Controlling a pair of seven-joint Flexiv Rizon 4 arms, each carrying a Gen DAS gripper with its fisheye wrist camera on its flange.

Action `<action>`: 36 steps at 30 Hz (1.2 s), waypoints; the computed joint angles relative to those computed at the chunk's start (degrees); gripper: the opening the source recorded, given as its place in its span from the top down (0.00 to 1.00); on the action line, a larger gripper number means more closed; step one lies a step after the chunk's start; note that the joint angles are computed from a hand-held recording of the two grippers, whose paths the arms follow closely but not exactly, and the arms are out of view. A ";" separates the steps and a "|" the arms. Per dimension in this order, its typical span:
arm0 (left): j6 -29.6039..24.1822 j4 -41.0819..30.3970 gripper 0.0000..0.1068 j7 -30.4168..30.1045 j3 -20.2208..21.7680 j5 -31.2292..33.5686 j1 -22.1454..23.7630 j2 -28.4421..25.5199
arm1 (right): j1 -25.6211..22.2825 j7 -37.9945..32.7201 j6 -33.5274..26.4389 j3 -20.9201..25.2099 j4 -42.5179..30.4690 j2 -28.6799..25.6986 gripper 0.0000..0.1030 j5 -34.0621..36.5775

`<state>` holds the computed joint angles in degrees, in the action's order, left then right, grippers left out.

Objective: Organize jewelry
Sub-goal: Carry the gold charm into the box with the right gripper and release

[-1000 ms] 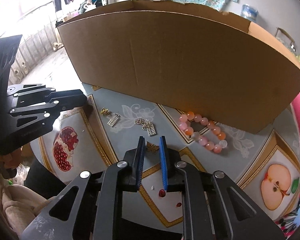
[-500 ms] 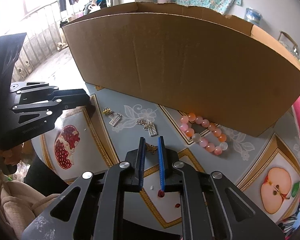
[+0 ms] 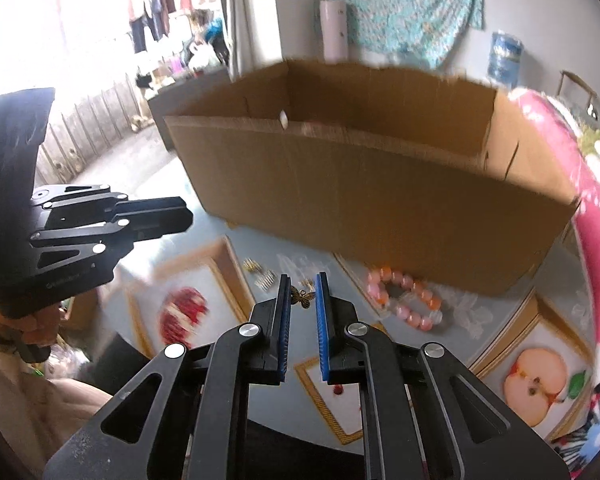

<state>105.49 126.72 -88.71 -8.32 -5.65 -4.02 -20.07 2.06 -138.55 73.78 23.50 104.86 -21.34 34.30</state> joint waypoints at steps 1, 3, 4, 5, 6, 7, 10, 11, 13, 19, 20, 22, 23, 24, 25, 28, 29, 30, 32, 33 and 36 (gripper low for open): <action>0.55 0.51 0.90 -0.17 -3.29 1.19 3.23 1.01 | -1.19 -1.34 -0.80 1.02 -0.68 0.55 0.90 1.17; 1.00 0.83 0.90 -0.99 -10.23 4.42 10.50 3.68 | -3.44 -5.38 -2.95 2.63 -2.83 1.63 0.90 4.50; 0.51 0.29 0.90 -1.02 -13.43 5.92 13.97 4.63 | -4.59 -8.43 -4.12 3.27 -4.52 2.20 0.90 6.72; -0.25 -0.47 0.90 -0.70 -15.36 6.75 16.08 5.12 | -4.93 -10.50 -4.80 3.29 -5.81 2.43 0.90 8.11; -1.54 -1.70 0.90 0.16 -17.78 7.25 18.68 5.38 | -5.12 -12.37 -5.41 3.15 -7.11 2.59 0.90 9.29; -3.55 -3.19 0.90 1.65 -21.90 7.15 22.68 5.14 | -5.15 -13.88 -6.17 2.72 -8.64 2.47 0.90 10.05; -10.90 -8.68 0.90 9.17 -31.20 1.60 30.30 1.41 | -3.61 -15.43 -9.86 -0.15 -15.14 0.29 0.90 9.15; -14.63 -11.44 0.90 8.49 -31.29 2.68 30.70 0.07 | -1.97 -14.21 -10.19 -1.53 -16.39 -0.43 0.90 7.69; -23.26 -18.36 0.90 8.92 -28.70 1.78 28.29 -3.47 | 0.92 -9.84 -12.16 -4.82 -20.33 -3.47 0.90 2.47; -51.85 -42.52 0.90 6.29 -16.01 -3.92 17.39 -16.97 | 6.77 9.74 -27.47 -12.04 -38.87 -17.59 0.90 -15.52; -54.23 -45.46 0.90 5.55 -14.06 -3.70 15.85 -18.47 | 7.29 12.15 -29.05 -12.82 -41.07 -19.45 0.90 -17.79; -58.27 -50.10 0.90 4.56 -10.93 -3.80 13.37 -21.06 | 8.03 15.11 -31.73 -13.69 -45.26 -22.91 0.90 -21.88; -61.09 -52.98 0.90 3.78 -9.42 -4.14 12.26 -22.75 | 8.12 15.76 -32.14 -13.69 -46.37 -23.83 0.90 -23.24; -63.34 -55.31 0.90 3.21 -8.10 -4.45 11.24 -24.04 | 8.40 16.37 -32.70 -13.91 -47.47 -24.80 0.90 -24.79; -64.71 -56.72 0.90 3.15 -7.14 -4.94 10.51 -24.87 | 8.54 16.99 -32.48 -14.03 -47.78 -25.33 0.90 -25.87; -67.57 -60.72 0.90 2.41 -3.99 -6.13 8.21 -27.25 | 8.43 17.82 -32.19 -13.57 -48.16 -26.15 0.90 -27.74; -68.38 -61.71 0.90 2.22 -3.08 -6.73 7.65 -27.88 | 8.13 17.87 -31.99 -13.28 -48.23 -26.33 0.90 -27.90; -69.36 -62.68 0.90 1.75 -2.01 -7.25 7.07 -28.48 | 7.82 17.92 -32.14 -12.97 -48.80 -26.73 0.90 -27.96; -70.86 -63.56 0.90 1.56 -0.58 -8.95 6.43 -29.20 | 7.25 18.12 -31.78 -12.43 -48.76 -26.70 0.90 -27.68; -71.64 -64.01 0.90 1.48 0.19 -9.67 6.06 -29.50 | 7.00 18.13 -31.68 -12.17 -48.49 -26.47 0.90 -27.51; -72.20 -64.13 0.90 1.96 1.97 -11.77 5.16 -29.62 | 6.61 18.17 -31.49 -11.79 -49.02 -26.73 0.90 -27.23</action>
<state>33.29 62.59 -86.76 -6.36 -17.42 1.14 -49.70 8.68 -120.39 42.29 11.71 55.85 -48.07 7.07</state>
